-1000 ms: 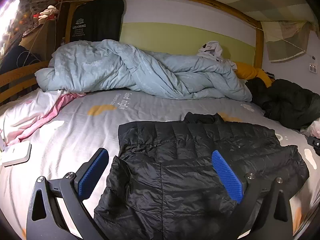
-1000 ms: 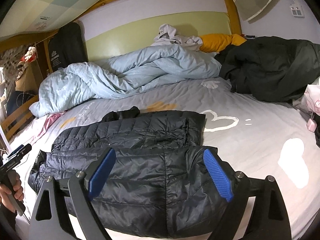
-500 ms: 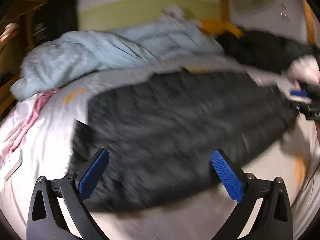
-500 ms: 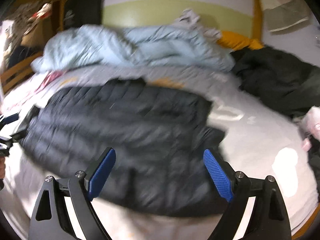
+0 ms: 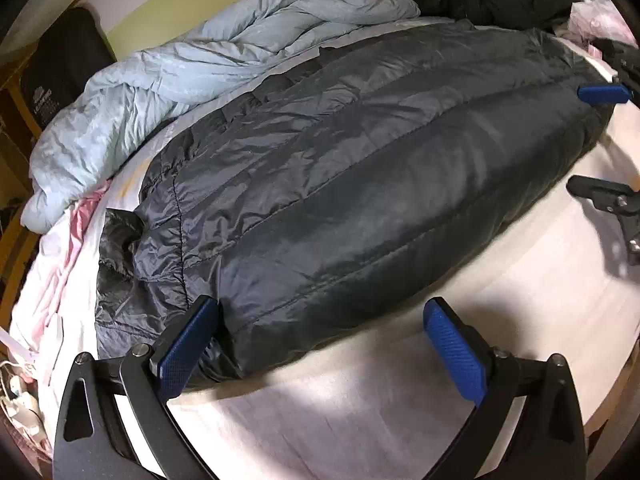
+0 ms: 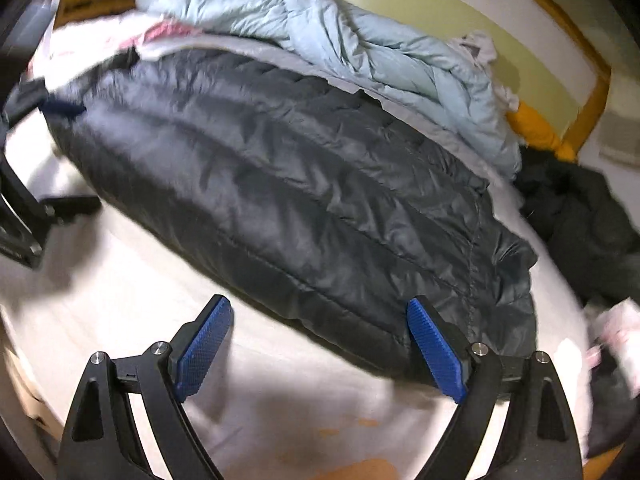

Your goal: Fold large clothes

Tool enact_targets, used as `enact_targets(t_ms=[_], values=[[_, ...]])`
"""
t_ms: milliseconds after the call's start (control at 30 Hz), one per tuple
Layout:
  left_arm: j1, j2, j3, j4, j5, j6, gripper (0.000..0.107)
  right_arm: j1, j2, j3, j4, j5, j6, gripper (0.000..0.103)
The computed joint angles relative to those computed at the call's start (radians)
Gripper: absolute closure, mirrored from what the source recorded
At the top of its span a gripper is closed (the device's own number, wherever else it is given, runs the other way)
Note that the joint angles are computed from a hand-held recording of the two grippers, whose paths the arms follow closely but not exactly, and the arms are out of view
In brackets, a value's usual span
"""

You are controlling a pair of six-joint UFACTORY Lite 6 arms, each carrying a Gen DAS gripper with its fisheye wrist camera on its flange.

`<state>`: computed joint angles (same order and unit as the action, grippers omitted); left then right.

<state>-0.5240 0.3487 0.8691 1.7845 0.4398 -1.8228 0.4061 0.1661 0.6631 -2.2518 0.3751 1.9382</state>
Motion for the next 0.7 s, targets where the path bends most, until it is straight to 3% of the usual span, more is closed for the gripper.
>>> enact_targets(t_ms=[67,267,500,567,600,633,667,700], values=[[-0.002,0.006,0.004,0.0,0.039,-0.016,0.005,0.043,0.053,0.003,0.055,0.111,-0.051,0.012],[0.073,0.067,0.056,-0.016,0.15,-0.037,0.004,0.053,0.126,0.04,0.1,0.279,-0.071,0.012],[0.169,0.122,0.108,0.052,0.117,-0.094,0.004,-0.048,0.175,0.127,0.138,0.267,-0.106,0.012],[0.172,0.139,0.121,0.069,0.129,-0.104,0.005,-0.056,0.206,0.15,0.146,0.319,-0.111,0.012],[0.173,0.142,0.122,0.077,0.135,-0.111,0.006,-0.062,0.216,0.158,0.145,0.332,-0.111,0.015],[0.174,0.147,0.13,0.079,0.139,-0.109,0.012,-0.068,0.216,0.157,0.142,0.332,-0.107,0.025],[0.17,0.148,0.133,0.069,0.148,-0.101,0.029,-0.082,0.217,0.165,0.145,0.313,-0.109,0.033],[0.162,0.147,0.133,0.052,0.165,-0.098,0.044,-0.099,0.213,0.173,0.15,0.274,-0.112,0.055]])
